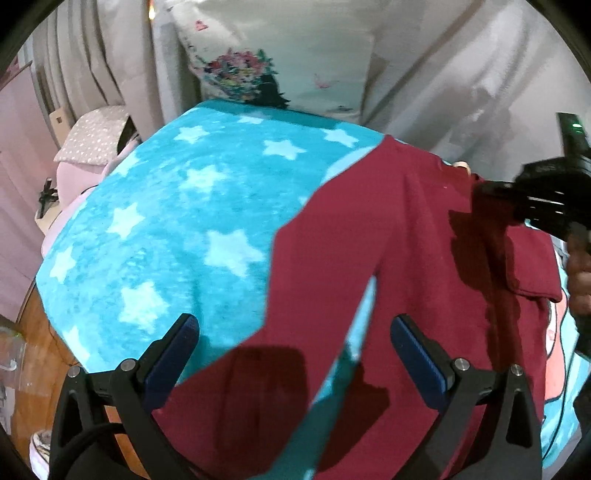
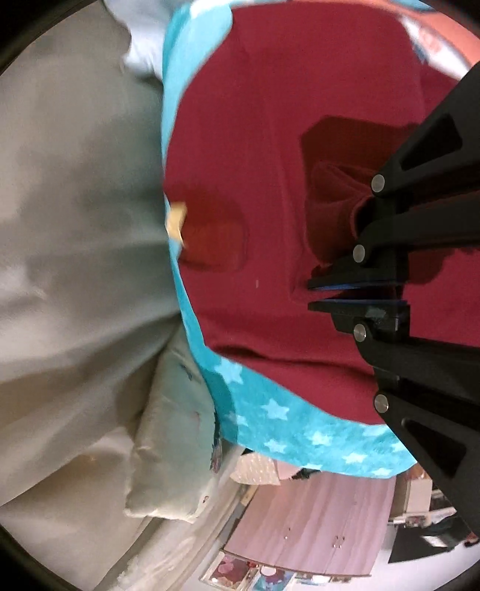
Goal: Fold small clothes
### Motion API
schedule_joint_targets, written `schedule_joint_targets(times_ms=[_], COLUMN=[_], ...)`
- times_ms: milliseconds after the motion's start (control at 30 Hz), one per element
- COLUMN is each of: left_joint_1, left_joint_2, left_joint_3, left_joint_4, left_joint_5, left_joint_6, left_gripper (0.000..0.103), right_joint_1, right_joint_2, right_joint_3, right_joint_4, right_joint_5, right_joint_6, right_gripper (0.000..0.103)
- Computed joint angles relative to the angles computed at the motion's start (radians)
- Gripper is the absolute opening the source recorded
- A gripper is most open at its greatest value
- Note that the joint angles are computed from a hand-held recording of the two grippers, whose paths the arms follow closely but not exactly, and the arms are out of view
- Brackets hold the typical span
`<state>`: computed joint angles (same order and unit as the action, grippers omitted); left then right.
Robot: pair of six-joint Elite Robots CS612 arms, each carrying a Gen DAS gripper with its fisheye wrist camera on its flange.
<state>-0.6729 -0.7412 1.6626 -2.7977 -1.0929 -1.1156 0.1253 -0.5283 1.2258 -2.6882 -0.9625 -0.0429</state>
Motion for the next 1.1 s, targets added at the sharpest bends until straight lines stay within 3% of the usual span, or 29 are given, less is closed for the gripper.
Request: schedule_joint_targets(times_ms=[200,333,433,467,500,567,600,700,833,900,1100], left_joint_1=[0.014,0.021,0.025,0.026,0.026,0.026,0.026,0.026,0.026,0.026,0.019], left_joint_2=[-0.012,-0.013,-0.012,-0.011,-0.011,-0.011,-0.012,-0.014,-0.020,-0.022,-0.030], left_joint_3=[0.032,0.038,0.038,0.037,0.038,0.037,0.038,0.042,0.053,0.057,0.070], left_joint_4=[-0.010,-0.017,-0.019,-0.020,-0.023,-0.028,-0.031,-0.037,-0.035,-0.026,-0.002], left_joint_5=[-0.009,-0.019,-0.026,-0.027,-0.028,-0.027,-0.024,-0.010,-0.003,-0.002,-0.012], left_joint_6=[-0.023,-0.032,-0.029,-0.028,-0.028,-0.028,-0.030,-0.045,-0.085,-0.108,-0.144], left_gripper=[0.103,0.103,0.103,0.103,0.103,0.103,0.103,0.103,0.103,0.103,0.103], right_joint_1=[0.043,0.061,0.074,0.077,0.075,0.061,0.055,0.032,0.016,0.014,0.029], right_joint_2=[0.078,0.100,0.102,0.100,0.095,0.072,0.061,0.019,0.002,0.010,0.034], right_joint_3=[-0.123,-0.161,-0.172,-0.172,-0.169,-0.139,-0.124,-0.062,-0.015,-0.023,-0.030], right_joint_4=[0.092,0.125,0.138,0.144,0.156,0.157,0.146,0.052,-0.058,-0.020,-0.001], right_joint_5=[-0.003,-0.004,-0.008,-0.008,0.012,0.096,0.124,0.157,0.038,-0.022,-0.108], right_joint_6=[0.023,0.005,-0.041,-0.060,-0.082,-0.125,-0.140,-0.136,-0.023,-0.002,-0.004], right_gripper=[0.005,0.005,0.010,0.020,0.036,0.051,0.052,0.052,0.050,0.025,0.020])
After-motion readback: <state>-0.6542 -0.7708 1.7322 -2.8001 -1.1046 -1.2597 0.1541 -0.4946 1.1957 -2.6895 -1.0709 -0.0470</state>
